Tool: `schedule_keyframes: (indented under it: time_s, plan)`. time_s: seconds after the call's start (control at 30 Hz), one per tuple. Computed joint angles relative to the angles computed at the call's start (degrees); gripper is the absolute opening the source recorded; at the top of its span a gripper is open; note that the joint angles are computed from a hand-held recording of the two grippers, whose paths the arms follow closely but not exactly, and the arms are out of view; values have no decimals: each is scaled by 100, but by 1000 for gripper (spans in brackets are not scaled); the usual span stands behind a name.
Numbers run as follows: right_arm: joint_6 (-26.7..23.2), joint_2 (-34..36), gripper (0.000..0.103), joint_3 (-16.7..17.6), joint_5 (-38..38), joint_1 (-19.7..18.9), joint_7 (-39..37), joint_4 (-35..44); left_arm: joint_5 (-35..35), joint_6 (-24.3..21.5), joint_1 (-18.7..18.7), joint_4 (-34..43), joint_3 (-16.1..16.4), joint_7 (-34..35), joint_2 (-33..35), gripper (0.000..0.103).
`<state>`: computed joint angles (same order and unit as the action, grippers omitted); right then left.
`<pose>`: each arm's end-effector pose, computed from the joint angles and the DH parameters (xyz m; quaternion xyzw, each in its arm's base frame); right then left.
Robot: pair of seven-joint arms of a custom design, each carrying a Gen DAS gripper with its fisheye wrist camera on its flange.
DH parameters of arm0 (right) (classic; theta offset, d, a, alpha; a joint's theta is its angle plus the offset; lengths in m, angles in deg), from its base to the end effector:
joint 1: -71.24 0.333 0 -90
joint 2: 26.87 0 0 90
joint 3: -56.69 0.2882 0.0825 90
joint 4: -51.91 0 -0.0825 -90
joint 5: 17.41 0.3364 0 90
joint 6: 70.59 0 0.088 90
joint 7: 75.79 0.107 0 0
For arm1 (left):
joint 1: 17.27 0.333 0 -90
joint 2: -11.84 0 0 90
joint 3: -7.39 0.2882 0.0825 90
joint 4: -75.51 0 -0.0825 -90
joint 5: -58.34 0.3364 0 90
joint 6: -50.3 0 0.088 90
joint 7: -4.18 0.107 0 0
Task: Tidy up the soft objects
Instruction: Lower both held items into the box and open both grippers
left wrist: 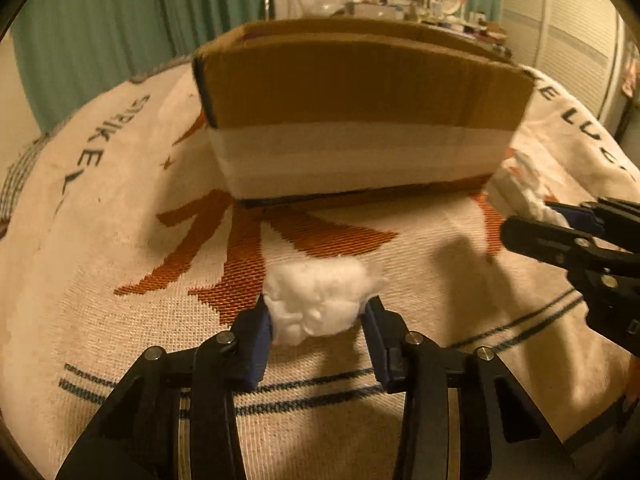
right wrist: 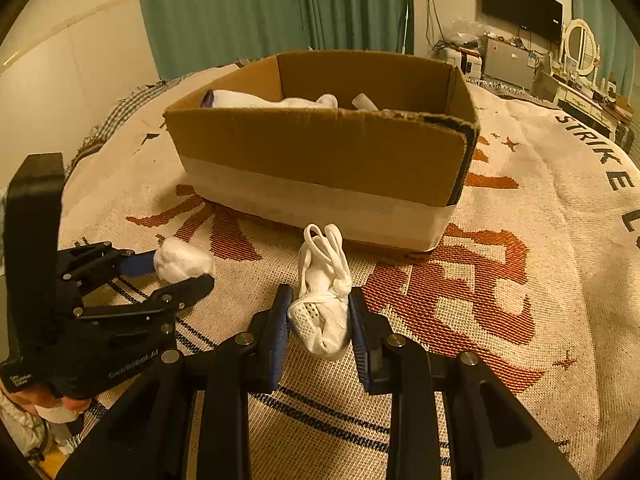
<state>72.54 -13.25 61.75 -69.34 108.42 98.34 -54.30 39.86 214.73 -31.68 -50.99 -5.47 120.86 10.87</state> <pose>0.4454 0.4062 0.4330 -0.6223 0.6905 -0.2457 0.2750 0.4820 -0.2290 0.4637 -0.4126 0.8447 -0.2972 0.1670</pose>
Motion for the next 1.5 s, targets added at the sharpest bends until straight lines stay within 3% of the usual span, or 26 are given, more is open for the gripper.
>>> schedule_keyframes:
  time_s: [0.2,0.5,0.8,0.93,1.03,1.27,1.5]
  plan:
    - [-255,-290,27,96,-250,108,368,-187,-570,-24,-185,-276,123,459,-549,40]
    - [-1160,-830,27,538,-585,239,645,-228,-1845,-31,-894,-553,666,1549,-1541,40]
    - [-1909,-1219,27,801,-917,180,238,243,-2034,-58,-1121,42,834,1873,-1636,40]
    - [-1982,-1214,27,785,-1043,27,-135,605,-2052,-186,-1046,822,787,1850,-1182,40]
    - [-1808,-1167,27,685,-1086,-136,-393,873,-1841,-280,-786,1500,570,1604,-679,40]
    - [-1048,-591,27,255,-640,-575,-1063,1704,-398,-575,-287,3382,47,292,867,40]
    - [-569,351,27,-262,329,-772,-1790,2480,1212,-929,-375,4749,54,-875,2228,40]
